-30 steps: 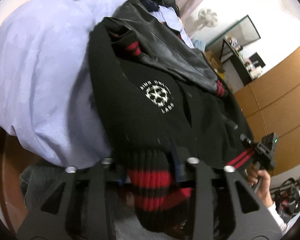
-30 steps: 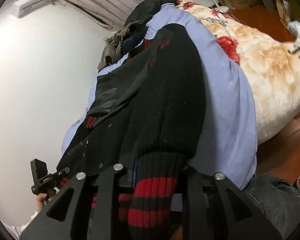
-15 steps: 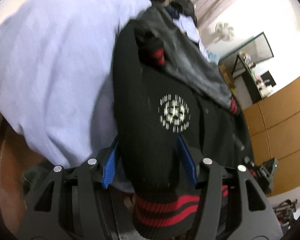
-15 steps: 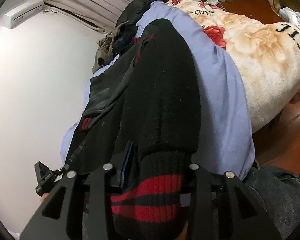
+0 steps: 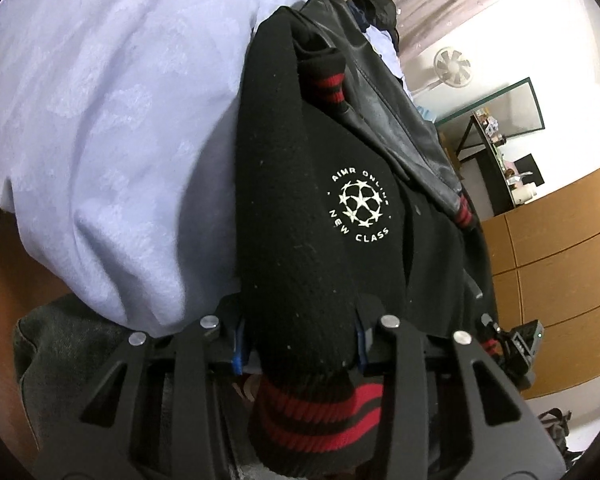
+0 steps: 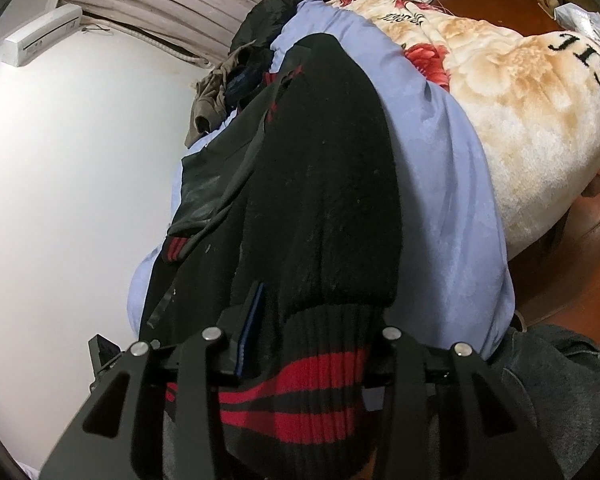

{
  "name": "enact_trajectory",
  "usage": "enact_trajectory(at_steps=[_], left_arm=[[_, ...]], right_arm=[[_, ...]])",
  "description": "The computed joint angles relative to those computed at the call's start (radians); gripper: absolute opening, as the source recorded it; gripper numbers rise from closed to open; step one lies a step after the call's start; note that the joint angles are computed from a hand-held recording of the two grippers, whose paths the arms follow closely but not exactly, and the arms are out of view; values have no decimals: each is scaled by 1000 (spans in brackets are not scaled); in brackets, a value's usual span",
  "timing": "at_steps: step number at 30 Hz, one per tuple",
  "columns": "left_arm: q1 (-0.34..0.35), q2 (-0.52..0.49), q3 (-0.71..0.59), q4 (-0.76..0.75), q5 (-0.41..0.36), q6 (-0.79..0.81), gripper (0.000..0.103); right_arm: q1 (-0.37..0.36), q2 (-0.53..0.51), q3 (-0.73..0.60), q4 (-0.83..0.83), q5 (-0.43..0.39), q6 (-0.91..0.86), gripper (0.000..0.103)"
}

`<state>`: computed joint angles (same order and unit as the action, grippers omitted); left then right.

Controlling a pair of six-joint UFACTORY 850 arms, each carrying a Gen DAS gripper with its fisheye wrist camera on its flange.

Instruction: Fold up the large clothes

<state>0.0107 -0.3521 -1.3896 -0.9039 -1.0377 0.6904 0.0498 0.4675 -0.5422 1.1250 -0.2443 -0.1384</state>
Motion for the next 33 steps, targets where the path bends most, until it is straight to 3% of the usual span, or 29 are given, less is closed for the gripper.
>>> enact_trajectory(at_steps=[5, 16, 26, 33], left_arm=[[-23, 23, 6, 69, 59, 15, 33], [-85, 81, 11, 152, 185, -8, 24], [-168, 79, -74, 333, 251, -225, 22], [-198, 37, -252, 254, 189, -249, 21]], right_arm=[[9, -10, -6, 40, 18, -36, 41], [-20, 5, 20, 390, -31, -378, 43], [-23, 1, 29, 706, -86, -667, 55], [-72, -14, 55, 946, -241, -861, 56]])
